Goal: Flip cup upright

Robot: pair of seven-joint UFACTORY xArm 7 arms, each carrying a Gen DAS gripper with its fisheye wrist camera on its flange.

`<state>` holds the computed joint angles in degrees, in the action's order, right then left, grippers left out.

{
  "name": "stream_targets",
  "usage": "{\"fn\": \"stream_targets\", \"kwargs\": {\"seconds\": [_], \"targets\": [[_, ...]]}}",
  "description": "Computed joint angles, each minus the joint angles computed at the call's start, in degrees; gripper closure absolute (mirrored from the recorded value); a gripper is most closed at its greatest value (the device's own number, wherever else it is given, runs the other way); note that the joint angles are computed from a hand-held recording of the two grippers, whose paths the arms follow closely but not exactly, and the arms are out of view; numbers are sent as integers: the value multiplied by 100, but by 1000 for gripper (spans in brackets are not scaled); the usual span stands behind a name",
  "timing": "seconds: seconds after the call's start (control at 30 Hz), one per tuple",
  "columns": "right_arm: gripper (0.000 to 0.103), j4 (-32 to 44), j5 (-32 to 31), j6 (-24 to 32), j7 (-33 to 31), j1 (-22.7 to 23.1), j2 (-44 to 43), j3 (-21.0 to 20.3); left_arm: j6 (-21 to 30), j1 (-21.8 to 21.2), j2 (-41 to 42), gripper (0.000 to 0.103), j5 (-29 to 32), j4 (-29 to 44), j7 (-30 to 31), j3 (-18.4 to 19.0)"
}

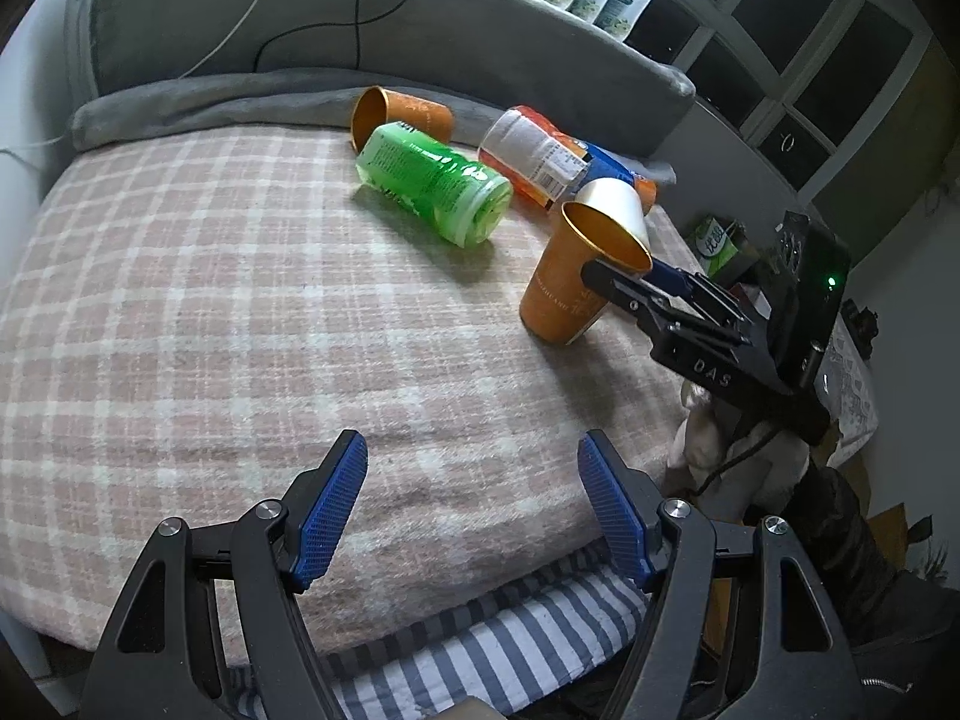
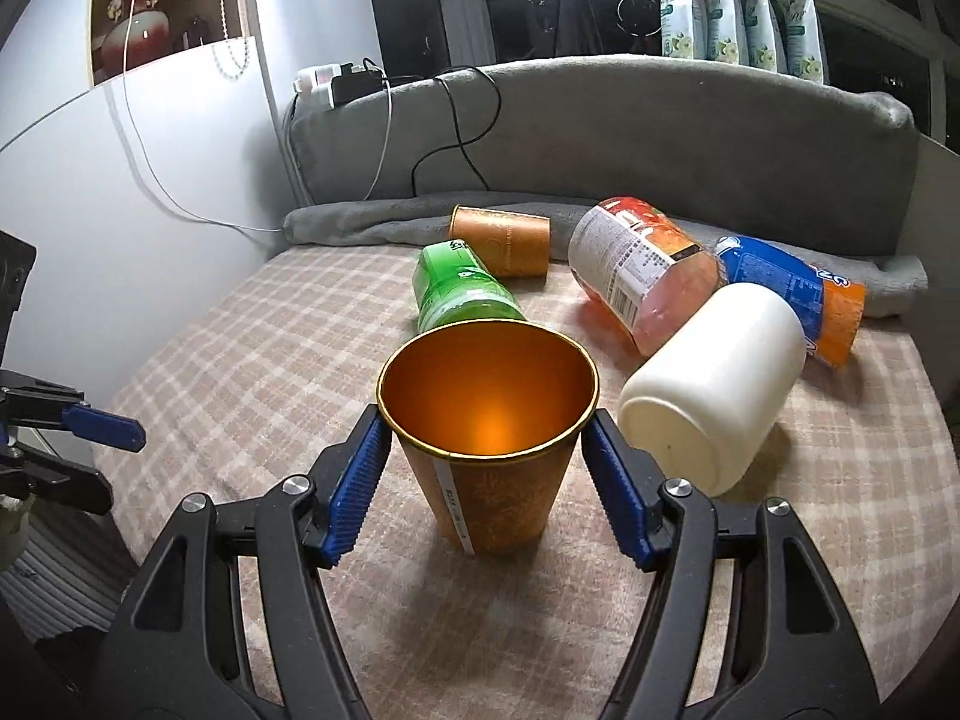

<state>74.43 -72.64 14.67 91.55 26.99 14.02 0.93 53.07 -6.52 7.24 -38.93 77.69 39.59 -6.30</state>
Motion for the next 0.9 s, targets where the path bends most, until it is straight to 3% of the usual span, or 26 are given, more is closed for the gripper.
{"fn": "stream_targets", "kwargs": {"seconds": [0.43,0.5,0.7,0.83,0.9], "targets": [[33,-37,103,496,-97,108,-78,135,-883,-218,-264,30,-280,-344,274,-74],[27,-69,62,542,-73,120,-110,153,-951,-248,-288,30,-306,-367,303,-76],[24,-174,12,591,61,80,-208,241,-1210,-323,-356,30,-391,-488,371,-81],[22,-398,128,690,82,72,-423,331,-1689,-396,-475,30,-490,-675,470,-89],[12,-590,62,785,311,73,-629,397,-2101,-450,-556,30,-627,-815,574,-102]]}}
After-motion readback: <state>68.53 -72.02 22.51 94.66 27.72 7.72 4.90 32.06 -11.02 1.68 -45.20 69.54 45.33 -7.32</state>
